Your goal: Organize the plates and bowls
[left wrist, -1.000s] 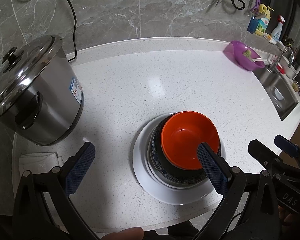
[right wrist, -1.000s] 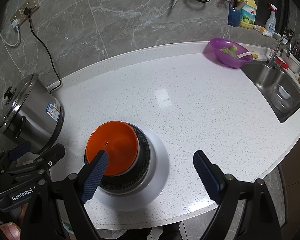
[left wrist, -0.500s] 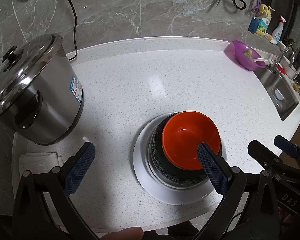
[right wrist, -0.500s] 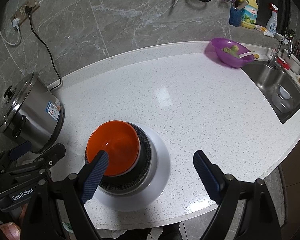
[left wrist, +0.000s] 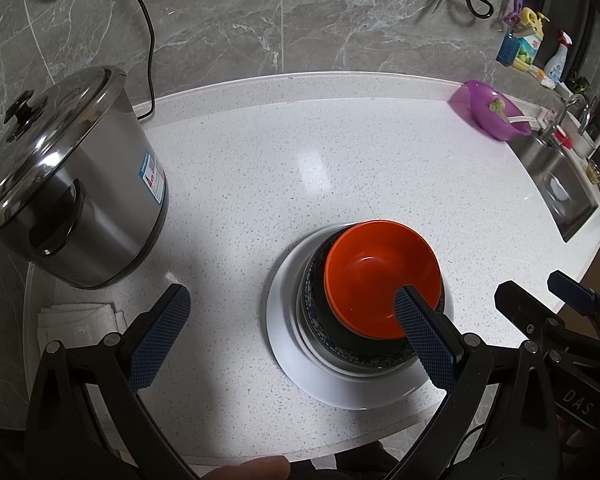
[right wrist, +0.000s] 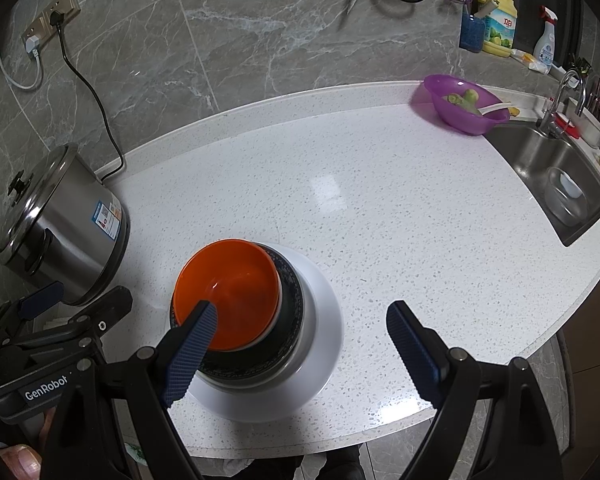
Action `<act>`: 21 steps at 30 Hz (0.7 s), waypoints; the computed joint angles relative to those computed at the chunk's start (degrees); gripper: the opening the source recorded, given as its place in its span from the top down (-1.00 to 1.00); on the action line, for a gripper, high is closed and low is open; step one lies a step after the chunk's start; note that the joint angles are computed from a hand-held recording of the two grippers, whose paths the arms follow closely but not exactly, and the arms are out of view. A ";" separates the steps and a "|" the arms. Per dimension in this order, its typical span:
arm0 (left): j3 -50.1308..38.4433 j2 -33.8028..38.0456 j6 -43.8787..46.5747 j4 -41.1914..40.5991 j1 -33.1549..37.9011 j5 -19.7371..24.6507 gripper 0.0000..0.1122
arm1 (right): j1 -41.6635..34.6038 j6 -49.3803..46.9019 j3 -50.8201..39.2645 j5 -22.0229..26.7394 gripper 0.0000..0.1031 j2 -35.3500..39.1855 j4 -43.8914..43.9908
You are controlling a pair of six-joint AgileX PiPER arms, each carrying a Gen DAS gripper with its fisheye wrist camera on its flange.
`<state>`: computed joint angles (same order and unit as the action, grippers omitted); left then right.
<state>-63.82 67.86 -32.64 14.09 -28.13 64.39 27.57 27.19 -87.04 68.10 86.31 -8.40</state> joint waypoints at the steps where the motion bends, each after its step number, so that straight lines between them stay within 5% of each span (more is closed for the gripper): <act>1: 0.00 0.00 0.05 -0.02 0.05 0.03 -0.82 | -0.03 -0.01 -0.03 0.02 -0.72 0.02 0.02; 21: 0.14 -0.49 -0.17 0.32 -0.29 0.41 -0.83 | 0.81 0.96 1.10 -0.49 -0.72 -0.43 -0.12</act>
<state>-63.67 67.37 -32.81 14.41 -28.41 64.80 28.38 28.16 -85.94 67.61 85.87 -8.52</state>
